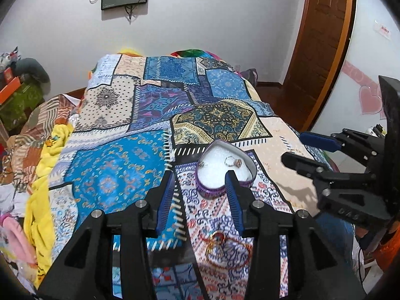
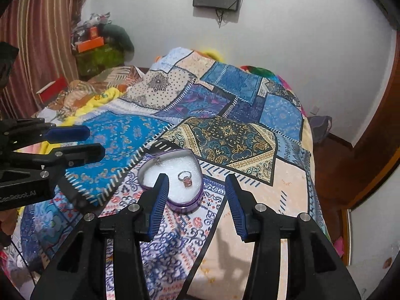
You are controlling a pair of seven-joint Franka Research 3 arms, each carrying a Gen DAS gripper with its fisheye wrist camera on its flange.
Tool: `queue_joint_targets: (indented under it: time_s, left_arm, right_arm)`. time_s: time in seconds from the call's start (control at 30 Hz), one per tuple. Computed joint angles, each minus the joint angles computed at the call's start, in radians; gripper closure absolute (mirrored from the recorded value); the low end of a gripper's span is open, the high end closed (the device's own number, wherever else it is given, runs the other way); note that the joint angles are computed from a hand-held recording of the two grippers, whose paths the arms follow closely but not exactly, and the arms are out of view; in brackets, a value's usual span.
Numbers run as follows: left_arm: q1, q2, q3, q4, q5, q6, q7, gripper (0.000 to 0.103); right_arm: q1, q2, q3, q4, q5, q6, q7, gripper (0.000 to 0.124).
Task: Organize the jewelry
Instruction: 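Move both tools back to the remaining jewelry on the quilt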
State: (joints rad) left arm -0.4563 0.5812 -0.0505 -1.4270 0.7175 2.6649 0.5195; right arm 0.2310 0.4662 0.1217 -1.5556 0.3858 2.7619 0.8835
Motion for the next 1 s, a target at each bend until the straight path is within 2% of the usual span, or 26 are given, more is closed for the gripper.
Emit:
queue_joint_targets:
  time_s: [0.1,0.2,0.47,0.63,0.77,0.87,1.0]
  left_arm:
    - [-0.015,-0.041,0.012,-0.054,0.033,-0.006,-0.033,0.060]
    - [-0.021,-0.078,0.010,-0.106,0.069,-0.016,-0.059,0.053]
    - [0.009,-0.104,-0.046,-0.178,0.048,-0.059,-0.031,0.051]
    - [0.007,-0.100,-0.048,-0.212,0.056,-0.076,-0.008,0.051]
    - [0.023,-0.097,-0.059,-0.247,0.038,-0.048,0.008,0.051]
    - [0.036,-0.090,-0.066,-0.274,0.009,-0.017,0.024,0.051]
    - [0.034,-0.064,-0.069,-0.271,-0.022,-0.023,0.050,0.051]
  right_arm:
    - [-0.011,-0.033,0.013,-0.044,0.027,0.020,-0.015,0.081]
    - [-0.020,-0.065,0.022,-0.089,0.057,0.033,-0.032,0.081]
    - [-0.020,-0.122,0.026,-0.183,0.111,0.061,-0.057,0.081]
    - [-0.006,-0.137,0.006,-0.225,0.097,0.055,-0.039,0.081]
    - [0.003,-0.133,-0.009,-0.238,0.068,0.042,-0.004,0.081]
    - [0.003,-0.118,-0.014,-0.227,0.054,-0.002,0.018,0.081]
    - [0.013,-0.105,-0.018,-0.228,0.028,-0.028,0.040,0.081]
